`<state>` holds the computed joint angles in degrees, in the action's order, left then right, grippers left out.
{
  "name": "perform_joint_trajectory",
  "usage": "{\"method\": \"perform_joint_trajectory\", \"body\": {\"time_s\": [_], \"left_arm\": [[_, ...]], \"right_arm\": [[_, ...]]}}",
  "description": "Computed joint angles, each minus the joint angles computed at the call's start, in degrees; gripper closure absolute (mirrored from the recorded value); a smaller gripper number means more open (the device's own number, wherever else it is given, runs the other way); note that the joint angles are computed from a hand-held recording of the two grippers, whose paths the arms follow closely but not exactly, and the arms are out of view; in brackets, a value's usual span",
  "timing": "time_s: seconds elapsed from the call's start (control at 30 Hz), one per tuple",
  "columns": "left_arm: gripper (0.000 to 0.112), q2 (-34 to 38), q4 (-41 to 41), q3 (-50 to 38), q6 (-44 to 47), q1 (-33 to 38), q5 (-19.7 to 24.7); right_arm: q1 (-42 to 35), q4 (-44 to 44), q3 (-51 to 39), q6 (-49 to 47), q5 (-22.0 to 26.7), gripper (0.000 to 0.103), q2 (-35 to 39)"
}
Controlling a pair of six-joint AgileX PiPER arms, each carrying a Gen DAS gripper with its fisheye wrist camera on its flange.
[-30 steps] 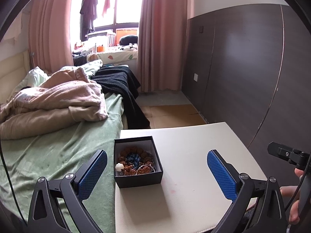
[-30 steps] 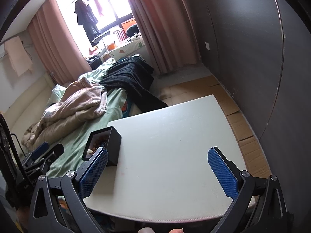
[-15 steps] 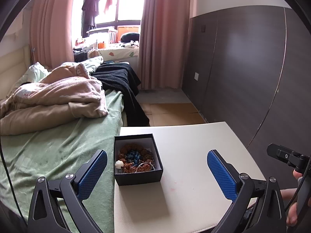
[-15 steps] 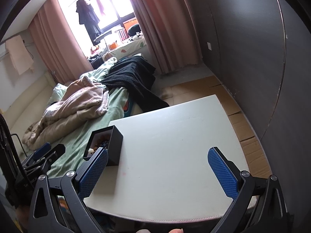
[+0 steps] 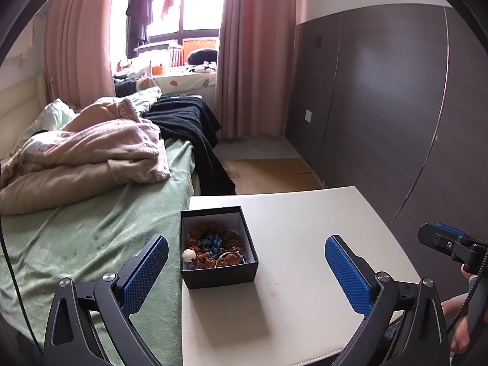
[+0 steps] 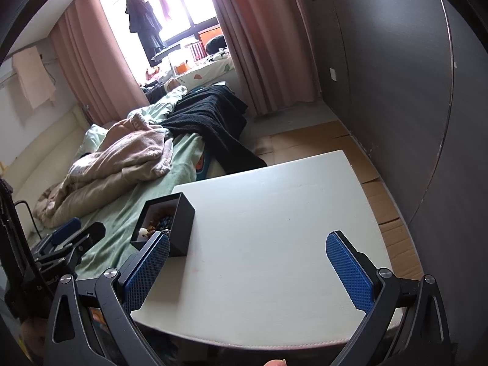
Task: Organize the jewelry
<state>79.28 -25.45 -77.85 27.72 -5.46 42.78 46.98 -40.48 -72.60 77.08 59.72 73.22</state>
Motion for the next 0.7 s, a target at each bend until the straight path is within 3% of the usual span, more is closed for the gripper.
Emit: {"method": "perform_joint_trajectory", "body": {"time_s": [0.7], "left_arm": [[0.010,-0.4,0.9,0.3,-0.3,-0.7,-0.3]], "right_arm": [[-0.7,0.7,0.6,-0.5,-0.5,0.000,-0.2]]}}
